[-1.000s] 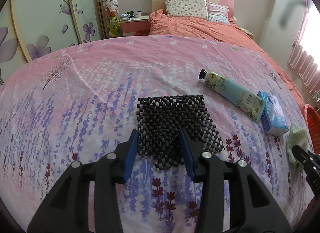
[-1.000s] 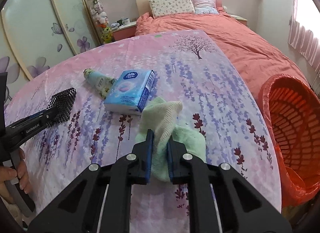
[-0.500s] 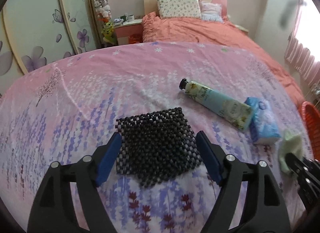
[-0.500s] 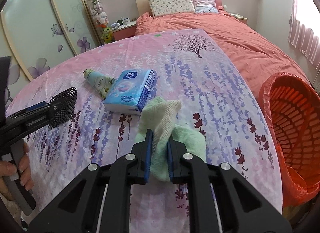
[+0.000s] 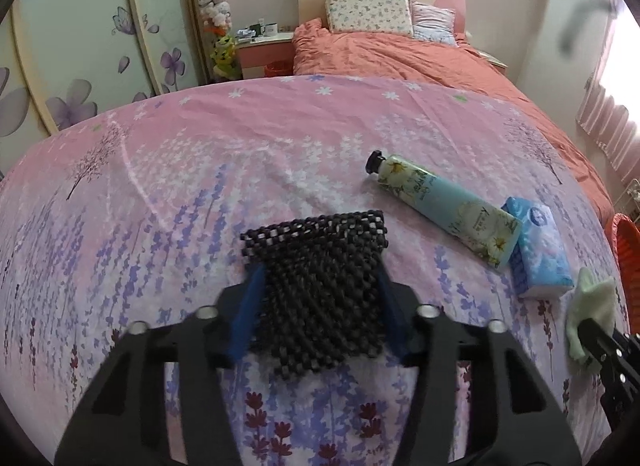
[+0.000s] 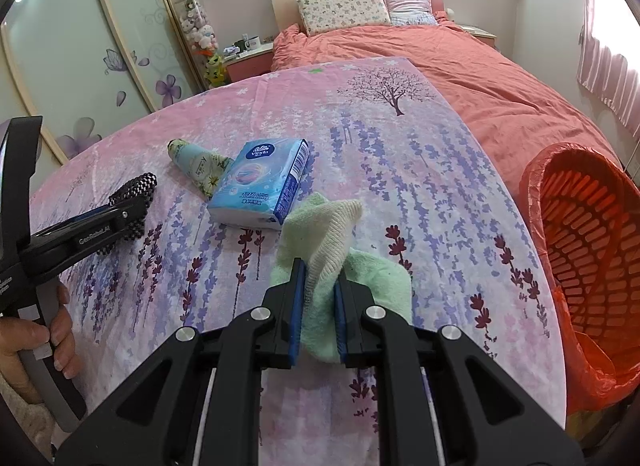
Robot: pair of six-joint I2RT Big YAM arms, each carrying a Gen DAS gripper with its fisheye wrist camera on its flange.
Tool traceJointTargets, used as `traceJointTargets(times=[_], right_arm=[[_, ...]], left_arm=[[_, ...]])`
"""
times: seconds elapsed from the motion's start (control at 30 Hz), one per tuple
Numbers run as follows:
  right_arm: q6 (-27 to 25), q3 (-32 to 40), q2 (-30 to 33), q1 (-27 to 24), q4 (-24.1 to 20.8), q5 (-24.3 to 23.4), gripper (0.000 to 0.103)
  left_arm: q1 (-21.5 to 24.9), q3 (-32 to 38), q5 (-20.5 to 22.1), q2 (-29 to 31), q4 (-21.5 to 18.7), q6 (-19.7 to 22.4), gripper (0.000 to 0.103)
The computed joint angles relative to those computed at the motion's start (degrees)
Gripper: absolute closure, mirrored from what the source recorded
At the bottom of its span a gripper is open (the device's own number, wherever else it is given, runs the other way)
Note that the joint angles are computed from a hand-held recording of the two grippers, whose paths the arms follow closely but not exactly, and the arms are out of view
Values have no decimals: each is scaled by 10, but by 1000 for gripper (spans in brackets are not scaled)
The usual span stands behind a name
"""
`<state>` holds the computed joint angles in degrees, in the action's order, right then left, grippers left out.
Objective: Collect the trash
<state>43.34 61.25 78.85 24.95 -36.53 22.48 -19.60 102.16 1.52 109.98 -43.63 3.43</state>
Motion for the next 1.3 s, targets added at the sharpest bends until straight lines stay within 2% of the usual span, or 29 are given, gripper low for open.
traceJointTargets(times=[0.1, 0.17, 0.37, 0.6, 0.83, 0.93, 1.0, 1.3], right_arm=[[0, 0, 0, 0, 0, 0, 90], [0, 0, 0, 0, 0, 0, 90], [-1, 0, 0, 0, 0, 0, 89], [-1, 0, 0, 0, 0, 0, 89], [0, 0, -1, 0, 2, -2, 89], [-4, -6, -5, -2, 7, -5, 90], [-13, -10, -12, 4, 5, 3, 94], [1, -48, -87, 25, 10, 50, 96]], left_arm=[[5, -20, 19, -13, 10, 21, 78], [10, -37, 33, -25, 15, 41, 82], [22, -97, 48, -65, 33, 71, 80], [15, -106, 31, -72, 36, 68, 78], [17, -101, 35, -69, 32, 67, 78], [20, -101, 46, -70, 33, 68, 83], [24, -108, 62, -75, 37, 67, 87], [25, -141, 108, -120, 55, 63, 89]])
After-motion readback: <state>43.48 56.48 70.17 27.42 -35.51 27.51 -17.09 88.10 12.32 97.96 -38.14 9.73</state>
